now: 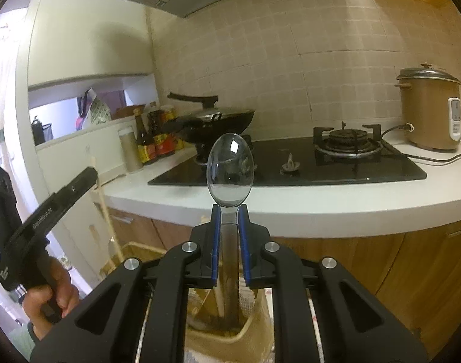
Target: Organize utensils
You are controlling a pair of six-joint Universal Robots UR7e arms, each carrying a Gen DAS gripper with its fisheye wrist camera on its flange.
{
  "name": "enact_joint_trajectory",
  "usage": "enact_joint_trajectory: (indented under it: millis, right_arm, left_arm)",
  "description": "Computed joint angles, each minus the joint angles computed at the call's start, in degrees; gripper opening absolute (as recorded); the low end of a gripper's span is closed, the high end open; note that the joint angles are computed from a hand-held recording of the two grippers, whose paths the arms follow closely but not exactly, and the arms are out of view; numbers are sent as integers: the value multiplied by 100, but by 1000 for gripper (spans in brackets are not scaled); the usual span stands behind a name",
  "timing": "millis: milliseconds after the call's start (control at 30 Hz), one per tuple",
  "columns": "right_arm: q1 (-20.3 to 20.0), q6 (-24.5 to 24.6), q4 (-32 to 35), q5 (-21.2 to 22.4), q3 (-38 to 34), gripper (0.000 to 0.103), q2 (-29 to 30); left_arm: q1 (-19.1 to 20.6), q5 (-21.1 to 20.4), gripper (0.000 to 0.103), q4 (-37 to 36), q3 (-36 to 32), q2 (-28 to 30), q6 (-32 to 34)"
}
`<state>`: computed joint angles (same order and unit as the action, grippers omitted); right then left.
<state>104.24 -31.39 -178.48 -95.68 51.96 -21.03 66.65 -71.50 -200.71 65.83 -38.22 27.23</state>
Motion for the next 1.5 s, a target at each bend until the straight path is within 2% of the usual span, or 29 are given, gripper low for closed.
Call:
enact_joint_trajectory:
  millis: [67, 133, 367, 433, 500, 567, 600, 700, 733, 767, 800, 900, 1133, 1333, 1433, 1500]
  right_arm:
    - [-1, 32, -76, 1, 216, 11, -119]
    - [-4, 94, -114, -7, 456, 11, -265]
    - [19, 238, -532, 9, 1564, 11, -887]
    - [47, 232, -674, -16, 1868, 11, -1039]
    - [69, 241, -835, -11, 2233, 11, -1211]
    - [92, 244, -969, -14, 2514, 13, -1336]
    - [106, 243, -1052, -11, 2672, 14, -1404]
    - [152, 239, -1305, -29, 3045, 26, -1554]
    - [171, 234, -1395, -49, 3156, 36, -1596]
    - [184, 224, -1508, -72, 3260, 51, -1625]
    - [201, 184, -1696, -107, 3394, 55, -1650]
    - [247, 80, -2011, -288, 3633, 56, -1669]
    - [213, -22, -2677, -635, 4182, 64, -1624]
    - [236, -272, -3407, -903, 4303, 68, -1398]
    - [205, -327, -3719, -896, 4330, 69, -1309]
    - [178, -307, -3864, -875, 4340, 69, -1271]
  left_arm:
    - [-13, -4, 29, -37, 201, -126, -12]
    - [-35, 37, 36, -77, 407, -263, -18]
    - [-189, 220, 39, -301, 1278, -795, -37]
    - [-268, 314, 48, -417, 1616, -975, -47]
    - [-347, 427, 51, -529, 1890, -1102, -27]
    - [-437, 522, 58, -656, 2216, -1247, 9]
    - [-487, 583, 66, -762, 2381, -1310, 36]
    - [-618, 711, 72, -1050, 2807, -1474, 89]
    - [-649, 751, 75, -1098, 2898, -1511, 83]
    - [-691, 804, 77, -1187, 3041, -1568, 54]
    - [-716, 831, 80, -1262, 3150, -1610, 25]
    - [-807, 1038, 86, -1573, 3478, -1692, 14]
    - [-927, 1608, 90, -2055, 4028, -1671, 71]
    - [-877, 1775, 90, -2402, 4154, -1486, 199]
    - [-803, 1814, 90, -2302, 4097, -1372, 304]
    - [-771, 1816, 90, -2602, 4074, -1239, 387]
